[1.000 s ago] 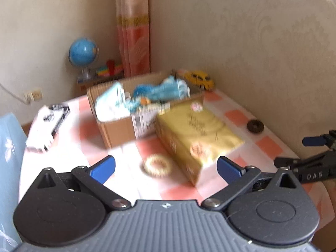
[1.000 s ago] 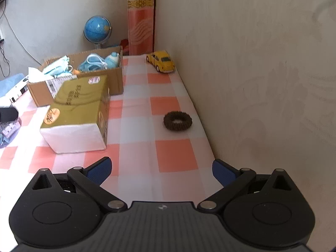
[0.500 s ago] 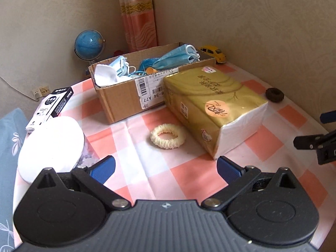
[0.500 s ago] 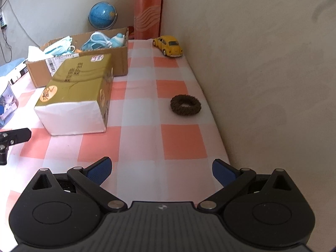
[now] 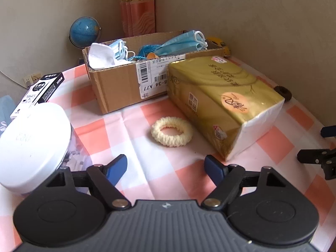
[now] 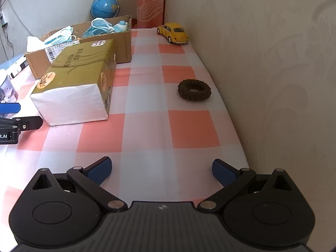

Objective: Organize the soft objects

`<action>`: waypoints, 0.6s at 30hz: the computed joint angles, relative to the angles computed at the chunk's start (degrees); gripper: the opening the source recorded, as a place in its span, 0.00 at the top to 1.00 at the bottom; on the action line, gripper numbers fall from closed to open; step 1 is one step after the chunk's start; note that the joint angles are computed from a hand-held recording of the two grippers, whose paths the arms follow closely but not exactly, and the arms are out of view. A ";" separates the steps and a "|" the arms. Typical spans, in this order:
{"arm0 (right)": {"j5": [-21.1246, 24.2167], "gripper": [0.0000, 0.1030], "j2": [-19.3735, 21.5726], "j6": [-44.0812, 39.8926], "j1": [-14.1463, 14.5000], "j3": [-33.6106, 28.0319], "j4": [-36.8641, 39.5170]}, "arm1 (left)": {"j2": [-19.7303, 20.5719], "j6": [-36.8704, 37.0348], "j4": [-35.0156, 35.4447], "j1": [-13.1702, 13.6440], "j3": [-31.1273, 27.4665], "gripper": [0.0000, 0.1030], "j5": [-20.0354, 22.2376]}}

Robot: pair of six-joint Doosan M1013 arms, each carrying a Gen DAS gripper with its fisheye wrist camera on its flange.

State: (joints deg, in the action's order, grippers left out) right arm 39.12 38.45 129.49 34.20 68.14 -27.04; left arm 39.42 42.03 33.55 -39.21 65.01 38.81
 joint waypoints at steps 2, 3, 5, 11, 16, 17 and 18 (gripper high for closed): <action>-0.43 0.00 0.02 0.88 0.12 0.17 -0.80 | 0.14 0.45 -0.34 0.12 -0.22 0.24 -0.27; -0.63 0.00 0.02 1.37 0.19 0.27 -1.25 | 0.22 0.73 -0.54 0.19 -0.35 0.25 -0.41; -1.08 0.00 -0.06 2.22 0.32 0.58 -2.04 | 0.45 0.13 -0.35 0.32 -0.75 0.33 -0.31; -1.58 0.00 -0.17 3.41 0.46 0.96 -3.10 | 1.00 -0.30 -0.71 0.68 -1.86 0.43 -0.73; -1.60 0.00 -0.19 3.42 0.51 1.01 -3.11 | 1.84 0.89 0.01 0.46 -3.15 0.45 -0.57; -1.64 0.00 -0.21 3.22 0.53 1.04 -2.99 | 1.94 1.21 -0.28 0.52 -3.33 0.52 -0.84; -1.67 0.00 -0.26 3.16 0.59 1.11 -2.98 | 2.01 1.76 -0.89 0.60 -3.49 0.56 -1.03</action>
